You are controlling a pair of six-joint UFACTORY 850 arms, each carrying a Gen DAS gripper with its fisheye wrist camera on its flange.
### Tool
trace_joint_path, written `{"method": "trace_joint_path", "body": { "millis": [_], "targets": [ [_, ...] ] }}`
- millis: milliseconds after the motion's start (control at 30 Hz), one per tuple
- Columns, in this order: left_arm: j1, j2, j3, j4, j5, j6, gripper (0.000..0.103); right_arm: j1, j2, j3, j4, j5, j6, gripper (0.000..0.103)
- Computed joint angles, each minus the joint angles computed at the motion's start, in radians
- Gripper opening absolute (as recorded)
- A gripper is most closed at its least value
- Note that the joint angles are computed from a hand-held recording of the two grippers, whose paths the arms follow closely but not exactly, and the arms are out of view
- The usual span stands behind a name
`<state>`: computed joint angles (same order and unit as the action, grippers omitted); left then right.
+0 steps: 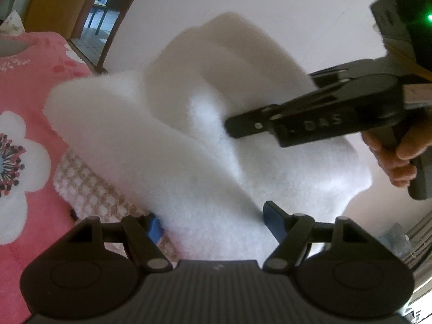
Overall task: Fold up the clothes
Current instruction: 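Lift the sweater with both grippers and carry it onto the pink-checked stack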
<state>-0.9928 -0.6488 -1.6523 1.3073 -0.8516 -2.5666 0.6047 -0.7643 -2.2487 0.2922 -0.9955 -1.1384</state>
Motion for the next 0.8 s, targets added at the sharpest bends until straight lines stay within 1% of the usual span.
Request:
{"method": "trace_joint_path", "body": {
  "millis": [100,167,233,267,333,400,467,533,600,667,700,800],
  "targets": [
    [-0.004,-0.002,0.002,0.022,-0.019,-0.012,0.075,0.011,-0.018,0.005,-0.017,0.050,0.012,0.051],
    [-0.006,0.012,0.010,0.025,-0.019,-0.023,0.075,0.007,-0.028,0.004,-0.018,0.070,0.033,0.051],
    [-0.007,0.034,0.026,0.025,-0.008,-0.047,0.075,0.009,-0.011,0.044,0.009,0.105,0.015,0.051],
    [-0.022,0.045,0.040,0.031,-0.015,-0.071,0.075,0.004,0.002,0.063,0.031,0.115,-0.010,0.051],
    [-0.031,0.050,0.047,0.044,-0.024,-0.110,0.075,-0.003,0.014,0.075,0.064,0.113,-0.032,0.051],
    [-0.031,0.046,0.046,0.053,-0.025,-0.130,0.076,-0.008,0.000,0.050,0.075,0.092,-0.034,0.051],
    [-0.034,0.033,0.039,0.036,-0.020,-0.114,0.076,-0.014,-0.014,0.024,0.085,0.071,-0.034,0.052],
    [-0.032,0.030,0.043,0.024,-0.007,-0.097,0.076,-0.007,-0.017,0.047,0.060,0.106,-0.016,0.059],
    [-0.030,0.041,0.064,0.041,0.007,-0.095,0.076,0.006,-0.007,0.097,0.009,0.181,0.030,0.065],
    [-0.033,0.063,0.094,0.068,0.034,-0.105,0.076,0.007,0.004,0.125,0.006,0.234,0.082,0.071],
    [-0.029,0.077,0.113,0.082,0.054,-0.115,0.076,0.004,0.015,0.140,0.021,0.256,0.090,0.076],
    [-0.013,0.114,0.168,0.121,0.109,-0.141,0.076,-0.019,0.091,0.248,0.118,0.392,0.044,0.090]
  ]
}}
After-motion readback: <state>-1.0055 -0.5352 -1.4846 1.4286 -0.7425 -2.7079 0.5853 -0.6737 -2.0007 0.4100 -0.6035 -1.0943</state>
